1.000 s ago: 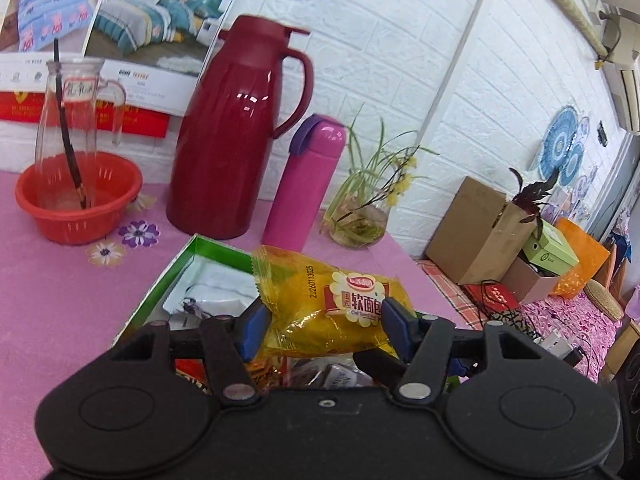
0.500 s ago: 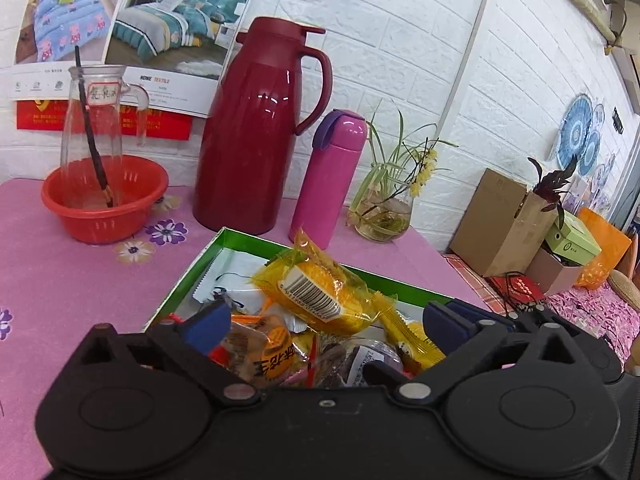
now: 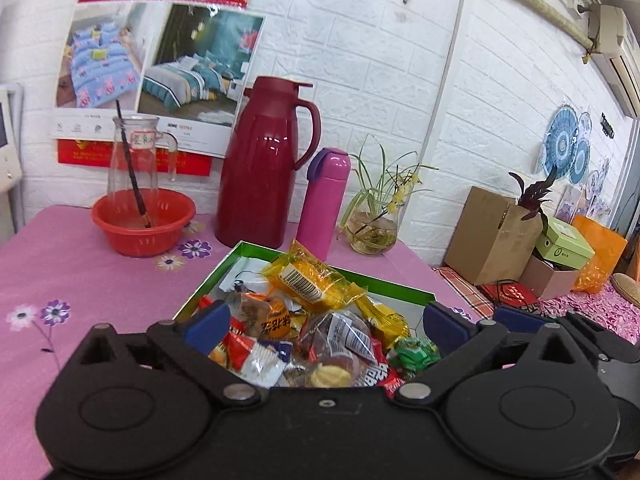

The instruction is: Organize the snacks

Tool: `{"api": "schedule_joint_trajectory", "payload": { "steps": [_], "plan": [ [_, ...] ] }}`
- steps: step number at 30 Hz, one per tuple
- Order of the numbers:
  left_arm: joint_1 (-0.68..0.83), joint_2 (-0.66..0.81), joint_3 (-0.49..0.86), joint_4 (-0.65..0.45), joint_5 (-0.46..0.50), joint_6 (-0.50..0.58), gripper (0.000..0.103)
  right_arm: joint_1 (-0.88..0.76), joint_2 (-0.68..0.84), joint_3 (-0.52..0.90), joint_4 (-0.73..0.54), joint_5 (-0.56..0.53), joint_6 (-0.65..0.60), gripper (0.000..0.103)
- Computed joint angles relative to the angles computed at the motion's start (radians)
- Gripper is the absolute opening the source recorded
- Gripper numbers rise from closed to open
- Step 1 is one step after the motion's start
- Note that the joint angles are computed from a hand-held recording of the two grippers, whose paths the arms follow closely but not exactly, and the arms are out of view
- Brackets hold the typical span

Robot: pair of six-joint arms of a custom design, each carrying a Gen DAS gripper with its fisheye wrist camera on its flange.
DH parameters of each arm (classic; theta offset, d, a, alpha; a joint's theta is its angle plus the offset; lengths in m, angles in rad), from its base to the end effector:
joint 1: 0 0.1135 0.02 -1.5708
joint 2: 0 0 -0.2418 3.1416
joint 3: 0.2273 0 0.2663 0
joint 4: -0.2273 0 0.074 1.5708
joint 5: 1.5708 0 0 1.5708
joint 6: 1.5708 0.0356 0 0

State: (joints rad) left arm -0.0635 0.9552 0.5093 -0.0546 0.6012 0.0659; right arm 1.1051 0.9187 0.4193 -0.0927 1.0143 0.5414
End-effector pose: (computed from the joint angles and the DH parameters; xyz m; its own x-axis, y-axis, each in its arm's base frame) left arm 0.2293 -0.0348 0.2036 -0.4418 0.0825 -0.8933 0.5779 0.7878 -0.2131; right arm 0.1199 0.1712 0.1823 -0.2949 0.0193 -0.9553 -0.0042 0.9998 0.0215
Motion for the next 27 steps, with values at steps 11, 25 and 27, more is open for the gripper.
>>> {"api": "schedule_joint_trajectory", "payload": {
  "steps": [11,25,27],
  "plan": [
    [0.06,-0.49,-0.224,-0.281,-0.043,0.077,0.103,0.362,0.334,0.265,-0.948,0.238,1.115,0.103],
    [0.134,-0.751,-0.413,-0.415,-0.134,0.103,0.103,0.416,0.578,0.301,-0.966,0.105,1.342,0.103],
    [0.138,-0.738,-0.416,-0.406,-0.14,0.108,0.103,0.414,0.593,0.307,-0.97,0.098,1.347,0.103]
  ]
}}
